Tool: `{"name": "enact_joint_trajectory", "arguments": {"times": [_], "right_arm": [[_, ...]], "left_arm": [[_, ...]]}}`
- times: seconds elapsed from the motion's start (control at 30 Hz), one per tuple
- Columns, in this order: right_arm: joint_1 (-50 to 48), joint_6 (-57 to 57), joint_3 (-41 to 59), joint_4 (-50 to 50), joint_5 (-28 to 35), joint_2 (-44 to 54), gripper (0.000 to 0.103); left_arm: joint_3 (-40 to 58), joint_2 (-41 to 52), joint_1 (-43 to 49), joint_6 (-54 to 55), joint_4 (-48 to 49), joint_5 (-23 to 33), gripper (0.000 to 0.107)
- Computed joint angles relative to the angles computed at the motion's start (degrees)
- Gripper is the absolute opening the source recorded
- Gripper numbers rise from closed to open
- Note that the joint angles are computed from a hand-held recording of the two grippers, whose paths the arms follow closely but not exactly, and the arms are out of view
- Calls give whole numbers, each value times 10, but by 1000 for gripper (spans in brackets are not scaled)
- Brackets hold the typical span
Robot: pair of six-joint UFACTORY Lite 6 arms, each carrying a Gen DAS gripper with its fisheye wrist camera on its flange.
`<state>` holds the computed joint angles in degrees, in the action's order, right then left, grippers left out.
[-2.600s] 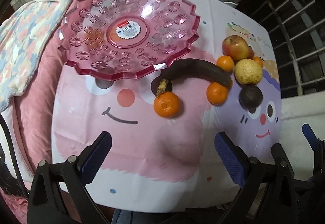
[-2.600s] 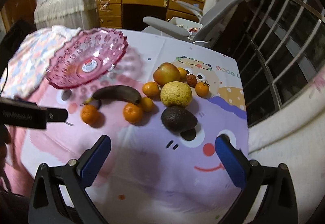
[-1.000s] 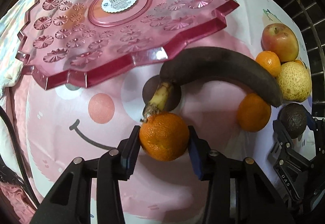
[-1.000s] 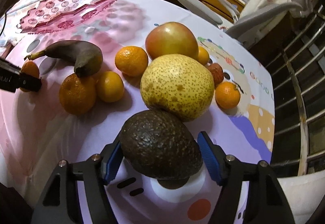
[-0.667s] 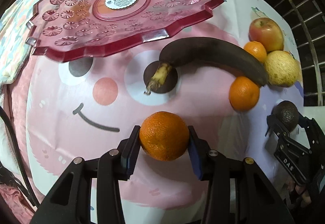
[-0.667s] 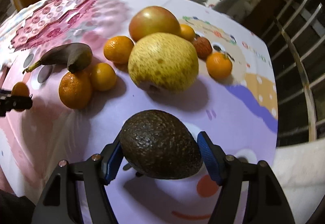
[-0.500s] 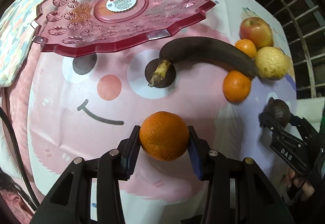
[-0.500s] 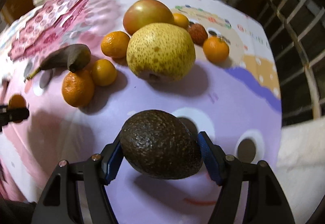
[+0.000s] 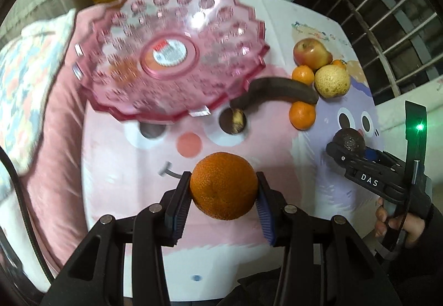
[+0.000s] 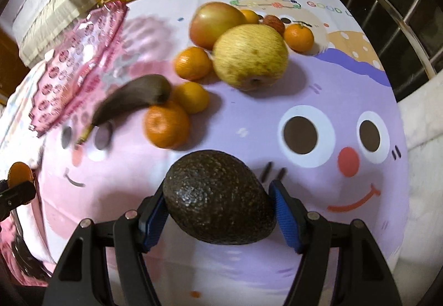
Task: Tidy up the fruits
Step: 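Carry the mandarin in left tool while right tool carries avocado over the pink bowl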
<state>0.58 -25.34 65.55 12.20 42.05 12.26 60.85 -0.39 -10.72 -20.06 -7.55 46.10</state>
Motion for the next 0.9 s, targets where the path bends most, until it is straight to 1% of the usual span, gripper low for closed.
{"name": "enact_joint_trajectory", "arguments": {"times": [0.07, 0.23, 0.33, 0.47, 0.67, 0.9], "right_arm": [[22, 37, -13, 7, 5, -28, 70], [70, 113, -3, 8, 9, -60, 70], [109, 179, 12, -4, 10, -73, 70], [157, 252, 45, -35, 8, -74, 70], [224, 331, 131, -56, 3, -23, 70], [284, 373, 256, -57, -8, 93, 70]], "left_arm": [[8, -11, 25, 37, -3, 16, 42], [47, -7, 88, 148, -19, 45, 42], [82, 11, 123, 221, -30, 58, 42], [134, 48, 160, 291, -37, 62, 42], [231, 137, 222, 368, -62, 59, 42], [300, 243, 269, 422, -95, 32, 43]]}}
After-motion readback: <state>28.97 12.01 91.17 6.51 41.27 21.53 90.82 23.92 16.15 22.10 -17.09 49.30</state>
